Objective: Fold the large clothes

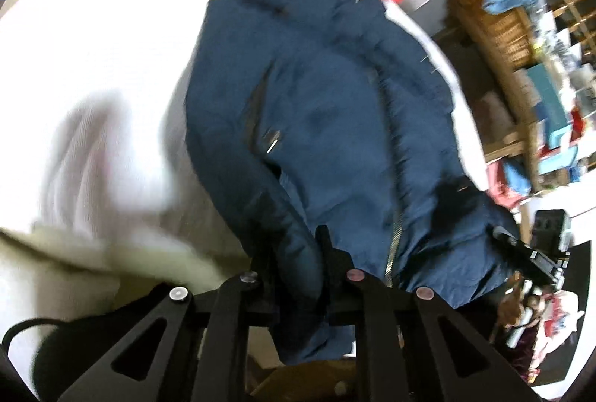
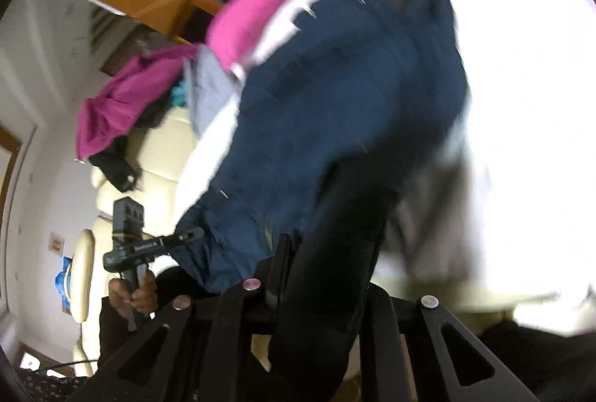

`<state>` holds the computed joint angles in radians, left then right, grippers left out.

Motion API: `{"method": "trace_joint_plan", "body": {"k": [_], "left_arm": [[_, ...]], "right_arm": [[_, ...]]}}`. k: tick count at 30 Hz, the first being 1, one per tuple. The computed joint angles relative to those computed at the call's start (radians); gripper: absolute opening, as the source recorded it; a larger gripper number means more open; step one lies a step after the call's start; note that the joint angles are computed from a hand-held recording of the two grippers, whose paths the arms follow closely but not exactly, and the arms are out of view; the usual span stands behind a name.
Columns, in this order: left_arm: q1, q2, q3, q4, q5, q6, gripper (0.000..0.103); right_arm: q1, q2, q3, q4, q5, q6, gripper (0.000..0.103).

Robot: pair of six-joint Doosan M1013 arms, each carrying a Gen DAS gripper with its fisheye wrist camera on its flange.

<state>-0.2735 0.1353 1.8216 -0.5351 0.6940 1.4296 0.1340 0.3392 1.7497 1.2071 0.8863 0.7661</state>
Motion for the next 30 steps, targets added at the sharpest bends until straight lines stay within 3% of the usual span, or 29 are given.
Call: {"method": "trace_joint_plan", "body": {"k": [3, 6, 9, 13, 19, 25, 30], "left_arm": [[0.030, -0.016, -0.014, -0.109, -0.041, 0.100, 0.015], [0.054, -0.001, -0.067, -0.136, -0.054, 0.129, 0.015], [0.064, 0.073, -0.155, -0.129, -0.082, 0.108, 0.015], [0.092, 0.159, -0.272, -0.120, -0.106, 0.082, 0.015], [0.105, 0.306, -0.476, 0.081, -0.108, -0.073, 0.014], [0.126, 0.471, -0.685, 0.118, -0.023, -0.121, 0.014], [0.143, 0.561, -0.787, 0.115, 0.017, -0.131, 0.015]], "right_arm": [[0.000, 0.004, -0.036, 0.067, -0.054, -0.047, 0.015], [-0.007, 0.032, -0.082, 0.151, -0.094, -0.051, 0.014], [-0.029, 0.058, -0.121, 0.228, -0.140, -0.079, 0.014], [-0.018, 0.128, -0.237, 0.286, -0.227, -0.039, 0.014], [0.002, 0.261, -0.456, 0.181, -0.345, 0.105, 0.014], [0.003, 0.415, -0.692, -0.008, -0.345, 0.328, 0.014], [0.007, 0.534, -0.876, -0.169, -0.312, 0.518, 0.014]]}}
